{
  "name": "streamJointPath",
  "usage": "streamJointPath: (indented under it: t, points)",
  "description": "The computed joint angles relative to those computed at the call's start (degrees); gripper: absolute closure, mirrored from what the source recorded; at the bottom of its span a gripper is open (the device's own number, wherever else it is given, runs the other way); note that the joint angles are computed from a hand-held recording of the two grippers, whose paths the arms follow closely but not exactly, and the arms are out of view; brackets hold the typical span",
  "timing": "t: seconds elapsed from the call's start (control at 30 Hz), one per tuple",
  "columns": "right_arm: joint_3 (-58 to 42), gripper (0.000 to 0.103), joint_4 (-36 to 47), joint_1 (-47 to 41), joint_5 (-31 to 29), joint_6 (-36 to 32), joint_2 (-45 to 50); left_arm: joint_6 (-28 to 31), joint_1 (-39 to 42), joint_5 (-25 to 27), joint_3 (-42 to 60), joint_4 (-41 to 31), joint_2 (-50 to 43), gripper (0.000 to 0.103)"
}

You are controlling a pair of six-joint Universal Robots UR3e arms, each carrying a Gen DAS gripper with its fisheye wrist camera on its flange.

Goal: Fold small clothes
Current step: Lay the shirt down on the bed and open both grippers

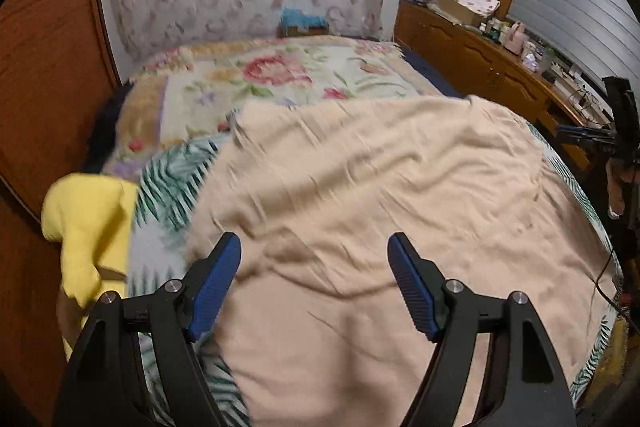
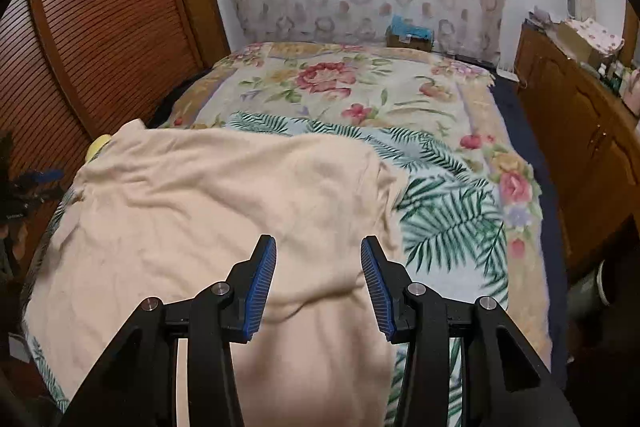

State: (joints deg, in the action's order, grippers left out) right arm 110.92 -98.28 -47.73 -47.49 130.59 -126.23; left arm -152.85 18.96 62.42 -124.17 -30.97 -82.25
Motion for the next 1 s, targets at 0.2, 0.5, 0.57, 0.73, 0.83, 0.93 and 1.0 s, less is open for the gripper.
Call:
streamJointPath:
  t: [0.2,0.5,0.57,0.73,0.83,0.93,1.0]
  points:
    - [-15.4,0.057,34.8,-15.0,4.3,-20.8,-4.5,-1.7,-0.3,1.3,-2.0,3.6,-0.8,0.027]
    - [-10.6,0.057,16.8,-1.7,-3.0,-6.9,-1.6,-8.5,-1.5,4.1,2.0,6.0,-10.2,0.035]
    - [-5.5,0.057,5.7,4.5,-6.6,0.2,1.5,-8.8,-2.5,5.2,2.2,6.8,-11.2,0.039]
    - [-2.7,0.057,-3.9,7.5,-7.9,5.7,7.2,-9.8,-3.6,6.7,3.7,8.2,-12.9,0.05]
    - [-2.8,0.057,-5.6,7.3,-8.3,6.5,9.7,-10.3,-4.9,8.4,4.3,9.3,-13.8,0.061]
    - [-0.7,0.057,-6.9,7.4,-8.8,6.5,8.0,-9.7,-6.0,9.9,4.1,10.2,-14.0,0.068]
    - [2.0,0.057,-13.4,10.9,-10.7,9.1,8.5,-9.5,-7.3,12.0,4.3,11.3,-14.5,0.07]
